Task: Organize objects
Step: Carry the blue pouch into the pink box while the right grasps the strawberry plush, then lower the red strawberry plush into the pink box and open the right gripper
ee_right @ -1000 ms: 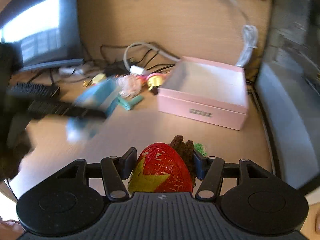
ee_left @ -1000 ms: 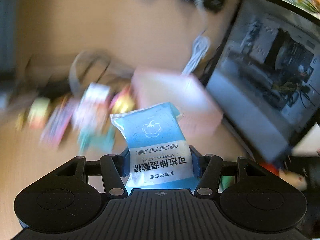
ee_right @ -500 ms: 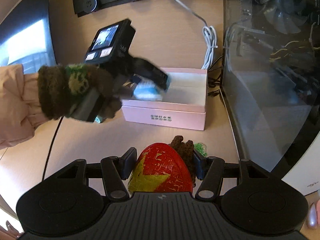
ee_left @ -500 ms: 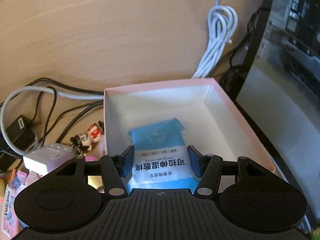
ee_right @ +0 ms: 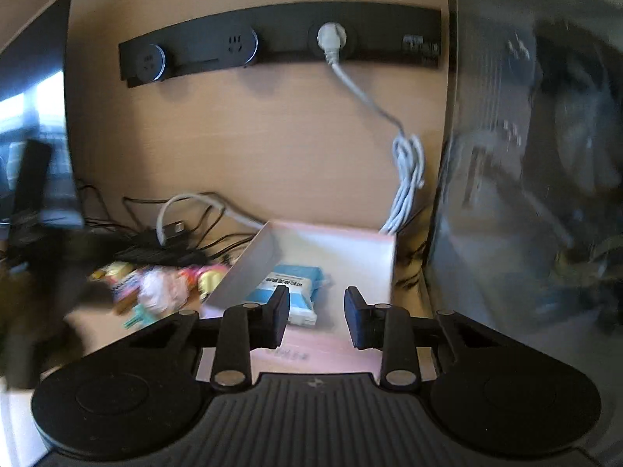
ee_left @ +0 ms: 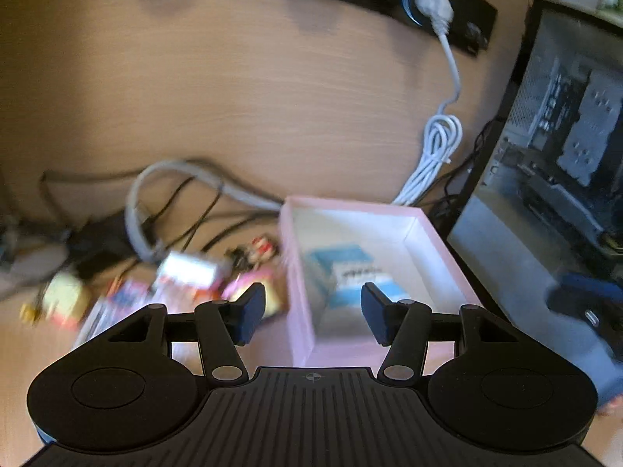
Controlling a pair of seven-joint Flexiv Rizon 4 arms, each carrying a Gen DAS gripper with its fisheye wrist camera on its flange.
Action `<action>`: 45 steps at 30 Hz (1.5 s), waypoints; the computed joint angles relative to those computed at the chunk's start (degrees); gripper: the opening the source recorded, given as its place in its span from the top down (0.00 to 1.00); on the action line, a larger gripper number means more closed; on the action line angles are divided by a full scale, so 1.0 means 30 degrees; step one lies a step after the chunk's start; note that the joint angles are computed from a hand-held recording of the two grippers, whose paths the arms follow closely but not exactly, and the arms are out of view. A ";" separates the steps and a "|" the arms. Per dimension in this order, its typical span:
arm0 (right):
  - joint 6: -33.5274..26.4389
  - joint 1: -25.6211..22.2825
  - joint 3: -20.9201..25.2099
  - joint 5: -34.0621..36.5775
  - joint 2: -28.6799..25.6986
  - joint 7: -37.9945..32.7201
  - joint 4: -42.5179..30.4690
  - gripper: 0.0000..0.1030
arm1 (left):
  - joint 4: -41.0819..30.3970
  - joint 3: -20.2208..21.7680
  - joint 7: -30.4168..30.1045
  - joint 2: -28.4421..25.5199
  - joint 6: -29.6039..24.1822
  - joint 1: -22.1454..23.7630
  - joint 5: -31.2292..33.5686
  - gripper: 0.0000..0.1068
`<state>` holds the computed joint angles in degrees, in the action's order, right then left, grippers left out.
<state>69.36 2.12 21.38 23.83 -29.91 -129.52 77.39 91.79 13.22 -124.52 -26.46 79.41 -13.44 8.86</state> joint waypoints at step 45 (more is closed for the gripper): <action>-0.3635 0.3070 -0.2940 -0.2836 -0.3459 0.2193 -0.4646 0.18 | 0.8977 -0.2020 -0.6654 0.6202 -0.0685 0.1154 0.2247 0.46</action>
<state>58.46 11.33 12.56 15.32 -40.28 -122.94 63.46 118.72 7.17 -144.49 -7.85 77.35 -9.98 15.60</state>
